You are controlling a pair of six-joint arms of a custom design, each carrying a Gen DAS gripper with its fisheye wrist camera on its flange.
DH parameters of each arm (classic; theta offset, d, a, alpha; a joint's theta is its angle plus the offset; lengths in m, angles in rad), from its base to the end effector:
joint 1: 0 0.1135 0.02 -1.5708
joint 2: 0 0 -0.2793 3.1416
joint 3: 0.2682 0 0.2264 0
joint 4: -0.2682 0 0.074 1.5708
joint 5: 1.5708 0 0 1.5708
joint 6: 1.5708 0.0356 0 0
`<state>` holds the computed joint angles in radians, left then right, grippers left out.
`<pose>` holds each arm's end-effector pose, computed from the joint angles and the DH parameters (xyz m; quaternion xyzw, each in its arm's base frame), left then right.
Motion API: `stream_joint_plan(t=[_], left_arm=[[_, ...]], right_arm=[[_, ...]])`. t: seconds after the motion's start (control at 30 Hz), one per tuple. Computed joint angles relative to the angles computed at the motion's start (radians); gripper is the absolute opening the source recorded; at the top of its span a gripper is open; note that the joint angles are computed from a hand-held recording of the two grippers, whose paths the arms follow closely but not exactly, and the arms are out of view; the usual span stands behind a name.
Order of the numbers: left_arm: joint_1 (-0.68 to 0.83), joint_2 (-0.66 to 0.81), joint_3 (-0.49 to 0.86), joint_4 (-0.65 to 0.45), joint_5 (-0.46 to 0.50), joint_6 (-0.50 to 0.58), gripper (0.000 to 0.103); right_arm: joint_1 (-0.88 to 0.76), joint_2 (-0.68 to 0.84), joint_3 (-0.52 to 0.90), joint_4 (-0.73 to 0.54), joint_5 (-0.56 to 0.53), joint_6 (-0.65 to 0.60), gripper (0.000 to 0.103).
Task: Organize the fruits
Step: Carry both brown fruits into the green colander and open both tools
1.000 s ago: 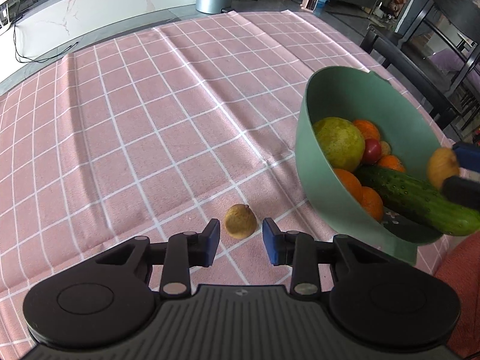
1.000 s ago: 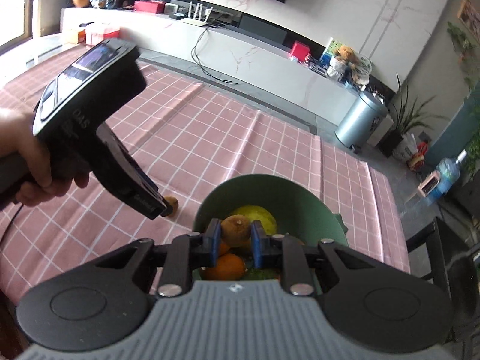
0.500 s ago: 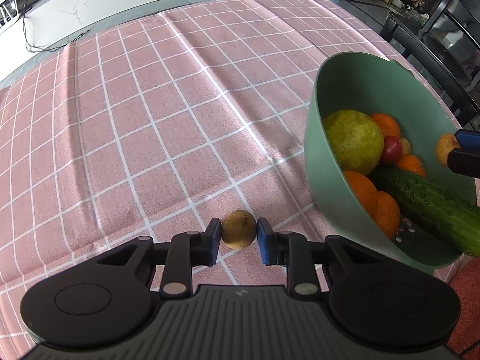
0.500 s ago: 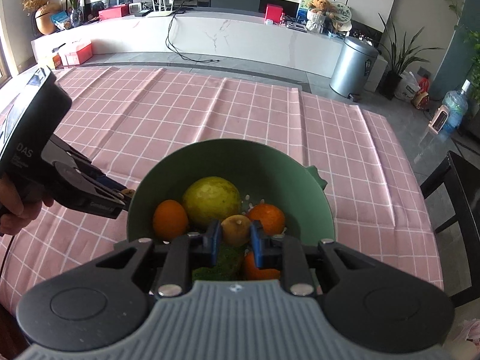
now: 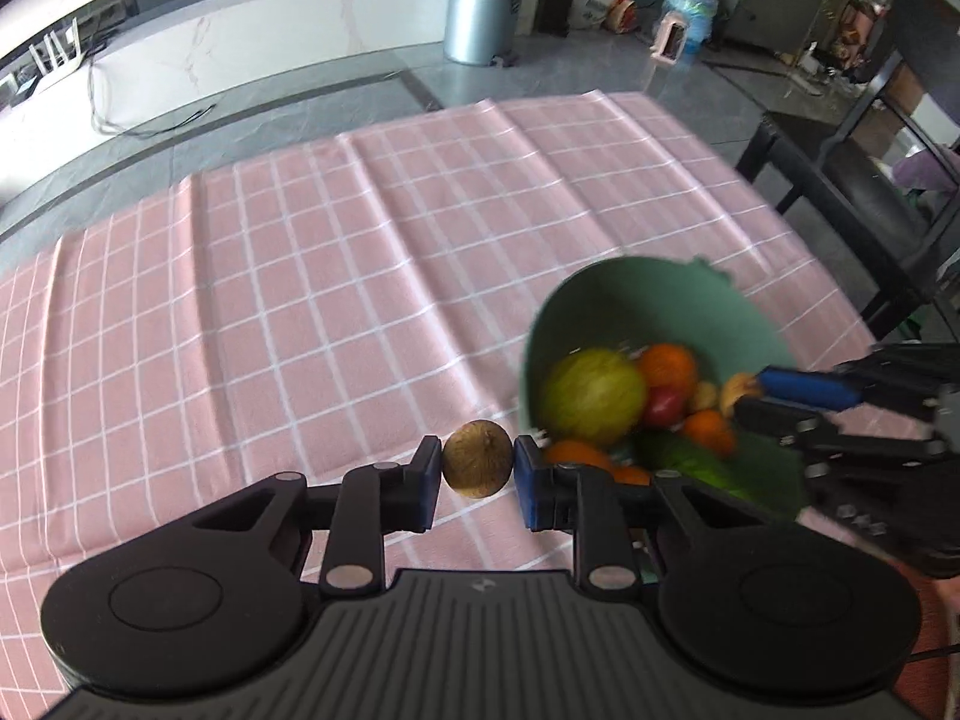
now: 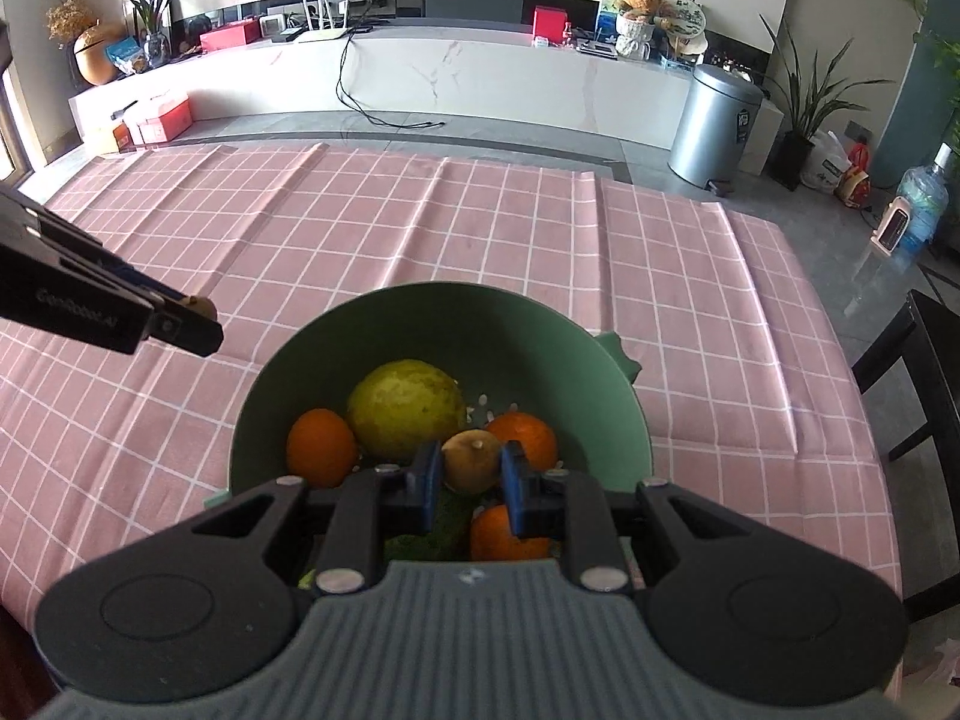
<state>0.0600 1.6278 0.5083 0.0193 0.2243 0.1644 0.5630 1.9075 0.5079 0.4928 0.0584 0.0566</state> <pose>0.2345 0.0061 0.1252 0.0765 0.9637 -0.0822 0.2424 0.2346 0.1456 0.0860 -0.2275 0.9172 0.0730 0.3187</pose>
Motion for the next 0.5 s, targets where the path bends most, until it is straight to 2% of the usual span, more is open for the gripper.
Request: stream_joint_plan(t=[0.13, 0.33, 0.5], left_arm=[[-0.092, -0.006, 0.036, -0.039, 0.033, -0.071, 0.029], [-0.206, 0.094, 0.084, -0.016, 0.041, -0.148, 0.029], [-0.264, 0.199, 0.138, -0.015, -0.005, -0.202, 0.028]], right_arm=[[-0.041, 0.0, -0.015, 0.021, -0.044, -0.028, 0.017], [-0.122, 0.01, -0.007, 0.025, -0.132, -0.087, 0.017], [-0.171, 0.059, 0.059, 0.001, -0.219, -0.124, 0.017]])
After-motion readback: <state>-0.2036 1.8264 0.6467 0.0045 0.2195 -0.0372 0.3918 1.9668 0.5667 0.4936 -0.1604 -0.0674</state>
